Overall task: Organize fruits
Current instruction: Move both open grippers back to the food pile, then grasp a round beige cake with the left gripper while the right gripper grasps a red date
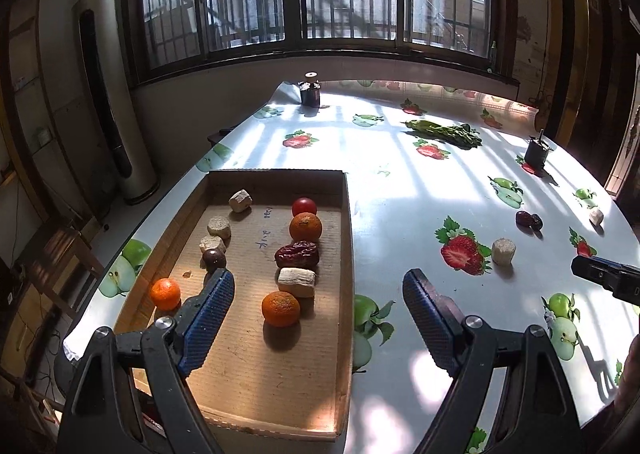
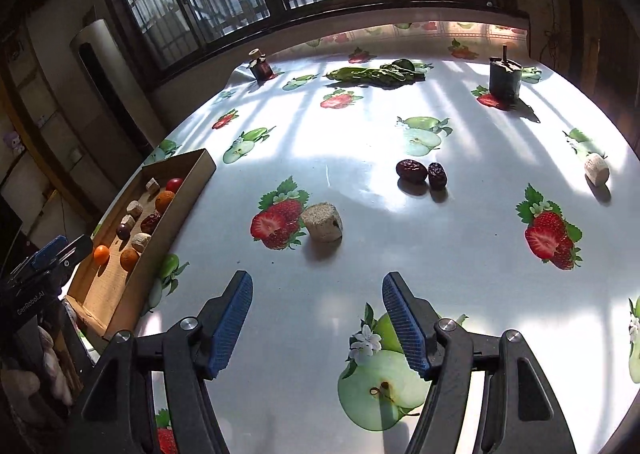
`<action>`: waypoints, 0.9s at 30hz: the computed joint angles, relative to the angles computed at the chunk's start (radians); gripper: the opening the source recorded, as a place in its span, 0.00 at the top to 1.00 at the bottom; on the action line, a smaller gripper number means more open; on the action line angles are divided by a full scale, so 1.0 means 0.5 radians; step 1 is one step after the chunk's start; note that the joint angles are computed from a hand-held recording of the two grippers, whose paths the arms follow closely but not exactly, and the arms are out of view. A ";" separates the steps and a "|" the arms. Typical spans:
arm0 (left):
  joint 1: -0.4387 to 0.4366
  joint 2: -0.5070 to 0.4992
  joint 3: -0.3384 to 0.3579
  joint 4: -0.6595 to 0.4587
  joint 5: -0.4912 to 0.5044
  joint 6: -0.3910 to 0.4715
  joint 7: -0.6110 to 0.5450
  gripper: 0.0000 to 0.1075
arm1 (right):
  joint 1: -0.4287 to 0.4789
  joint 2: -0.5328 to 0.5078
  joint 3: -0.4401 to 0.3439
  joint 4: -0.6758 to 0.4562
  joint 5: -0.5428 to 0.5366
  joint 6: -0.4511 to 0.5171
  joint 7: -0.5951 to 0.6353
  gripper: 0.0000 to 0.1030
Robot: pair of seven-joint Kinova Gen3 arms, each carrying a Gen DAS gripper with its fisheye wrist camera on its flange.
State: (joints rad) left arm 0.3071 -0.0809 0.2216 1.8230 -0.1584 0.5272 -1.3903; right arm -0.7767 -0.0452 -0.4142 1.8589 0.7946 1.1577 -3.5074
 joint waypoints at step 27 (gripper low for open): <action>0.454 0.881 0.058 -0.797 0.425 0.355 -0.563 0.21 | 0.638 -0.030 0.295 0.272 -0.191 -0.597 0.515 0.61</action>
State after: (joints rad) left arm 0.5342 0.3597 0.2505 1.4246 0.0539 0.7046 -1.6719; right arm -0.4579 -0.0603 -0.2669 1.9952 0.6992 0.8593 -3.2500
